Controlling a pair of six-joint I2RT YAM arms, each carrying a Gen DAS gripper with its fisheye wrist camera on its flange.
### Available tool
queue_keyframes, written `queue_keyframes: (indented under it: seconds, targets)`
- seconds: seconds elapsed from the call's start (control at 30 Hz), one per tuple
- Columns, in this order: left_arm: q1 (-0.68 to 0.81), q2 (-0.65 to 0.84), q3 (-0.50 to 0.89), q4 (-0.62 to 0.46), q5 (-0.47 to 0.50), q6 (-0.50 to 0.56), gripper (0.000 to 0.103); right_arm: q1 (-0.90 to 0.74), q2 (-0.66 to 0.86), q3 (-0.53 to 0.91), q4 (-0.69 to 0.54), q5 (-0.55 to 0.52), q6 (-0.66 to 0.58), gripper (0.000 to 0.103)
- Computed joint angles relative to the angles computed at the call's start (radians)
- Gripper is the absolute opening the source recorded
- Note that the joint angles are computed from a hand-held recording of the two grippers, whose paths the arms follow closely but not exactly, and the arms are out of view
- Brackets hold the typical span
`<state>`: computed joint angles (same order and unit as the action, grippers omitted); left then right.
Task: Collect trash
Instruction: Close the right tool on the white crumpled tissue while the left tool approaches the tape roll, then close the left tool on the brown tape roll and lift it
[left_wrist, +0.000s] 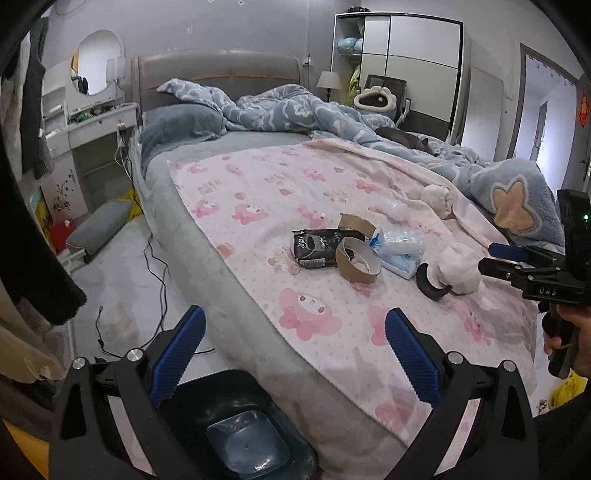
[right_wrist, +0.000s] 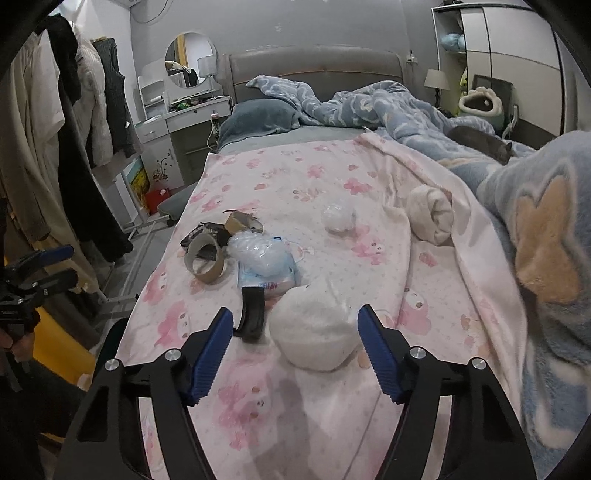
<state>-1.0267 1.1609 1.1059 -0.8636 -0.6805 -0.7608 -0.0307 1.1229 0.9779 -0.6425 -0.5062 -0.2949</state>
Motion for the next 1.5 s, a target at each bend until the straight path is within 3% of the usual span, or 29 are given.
queue_keyframes:
  seconds: [0.33,0.43,0.57,0.8,0.93,1.2,1.5]
  targets:
    - [0.107,0.101,0.015,0.158,0.151,0.188,0.098,0.046,0.102,0.0,0.077,0.044,0.011,0.071]
    - [0.125,0.157,0.045,0.185,0.179,0.214,0.097,0.04,0.14,0.014,0.072,0.046,0.013,0.066]
    - [0.138,0.238,0.09,0.202,0.188,0.227,0.087,0.021,0.175,0.033,0.064,0.036,0.007,0.059]
    - [0.162,0.341,0.154,0.217,0.23,0.217,0.086,-0.005,0.203,0.058,0.026,0.011,-0.026,0.047]
    - [0.156,0.411,0.208,0.205,0.207,0.218,0.078,-0.05,0.188,0.056,0.026,-0.073,-0.005,0.046]
    - [0.137,0.535,0.319,0.161,0.11,0.215,0.074,-0.074,0.157,0.069,0.017,-0.108,0.088,0.045]
    - [0.159,0.589,0.358,0.164,0.122,0.217,0.052,-0.028,0.136,0.085,0.042,-0.079,0.167,0.045]
